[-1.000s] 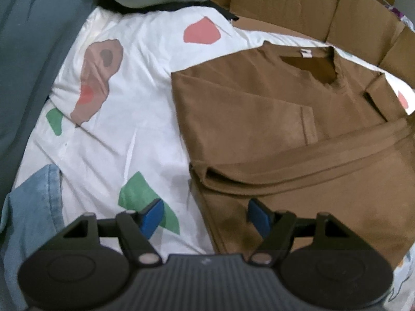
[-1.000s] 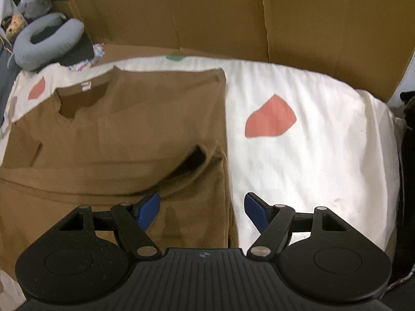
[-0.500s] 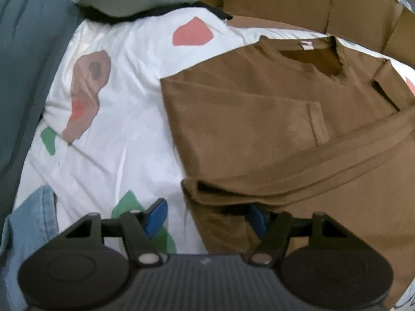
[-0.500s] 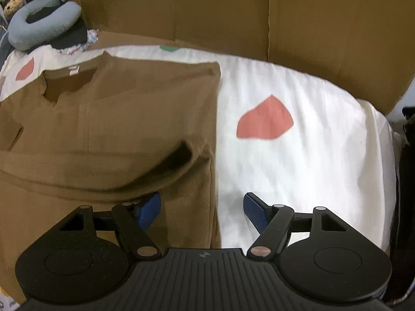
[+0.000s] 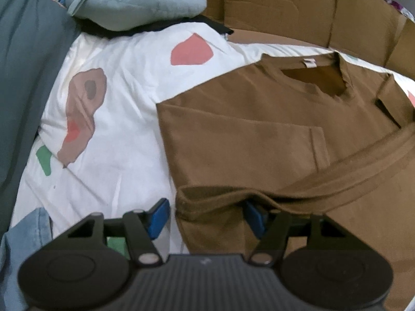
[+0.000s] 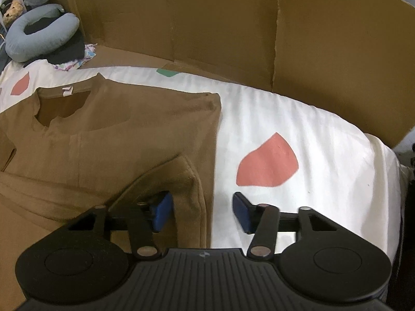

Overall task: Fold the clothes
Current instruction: 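Pinch the shirt hem with both grippers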

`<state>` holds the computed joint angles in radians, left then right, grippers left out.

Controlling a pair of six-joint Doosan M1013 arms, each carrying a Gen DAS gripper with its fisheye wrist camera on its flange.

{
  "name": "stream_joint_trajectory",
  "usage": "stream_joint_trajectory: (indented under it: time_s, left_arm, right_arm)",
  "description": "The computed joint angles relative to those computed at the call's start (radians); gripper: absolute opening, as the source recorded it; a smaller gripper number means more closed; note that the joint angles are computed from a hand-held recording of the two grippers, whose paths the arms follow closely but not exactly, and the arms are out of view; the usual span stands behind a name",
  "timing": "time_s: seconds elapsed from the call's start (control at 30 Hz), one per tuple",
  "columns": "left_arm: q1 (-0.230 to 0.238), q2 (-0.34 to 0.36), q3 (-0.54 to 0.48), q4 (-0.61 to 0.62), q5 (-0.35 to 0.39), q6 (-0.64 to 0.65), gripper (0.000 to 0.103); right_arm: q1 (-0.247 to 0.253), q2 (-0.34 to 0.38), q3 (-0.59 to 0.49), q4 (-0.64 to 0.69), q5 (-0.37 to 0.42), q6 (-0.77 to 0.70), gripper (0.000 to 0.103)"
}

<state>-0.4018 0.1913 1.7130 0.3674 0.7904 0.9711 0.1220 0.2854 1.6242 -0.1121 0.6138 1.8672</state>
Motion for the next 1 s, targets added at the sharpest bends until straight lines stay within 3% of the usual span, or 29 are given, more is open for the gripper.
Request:
stream_joint_trajectory:
  time_s: [0.13,0.27,0.33,0.37,0.47,0.67,0.83,1.0]
  left_arm:
    - [0.005,0.004,0.001,-0.002,-0.008,-0.002,0.052]
    - [0.009,0.005,0.003,-0.01,-0.024,0.006,0.047]
    - [0.01,0.003,0.005,-0.01,-0.032,0.008,0.043]
    - [0.011,0.002,0.007,-0.012,-0.036,0.009,0.041]
    - [0.014,-0.004,0.014,-0.014,-0.045,0.002,0.037]
    - [0.021,-0.022,0.035,-0.026,-0.079,-0.012,0.036]
    - [0.026,-0.032,0.051,-0.018,-0.102,-0.047,0.036]
    - [0.029,-0.044,0.067,0.006,-0.133,-0.099,0.037]
  right_arm:
    - [0.0,0.005,-0.007,0.002,-0.019,-0.02,0.047]
    - [-0.004,0.01,-0.017,0.028,-0.026,-0.053,0.024]
    - [-0.004,0.011,-0.019,0.028,-0.027,-0.054,0.02]
    - [-0.003,0.012,-0.021,0.027,-0.028,-0.054,0.01]
    - [-0.002,0.011,-0.02,0.013,-0.03,-0.04,0.005]
    - [-0.002,0.007,-0.012,-0.017,-0.03,0.02,0.004]
    - [-0.01,0.005,-0.007,0.033,-0.035,0.008,0.005]
    - [-0.014,0.005,-0.005,0.068,-0.035,0.004,0.014]
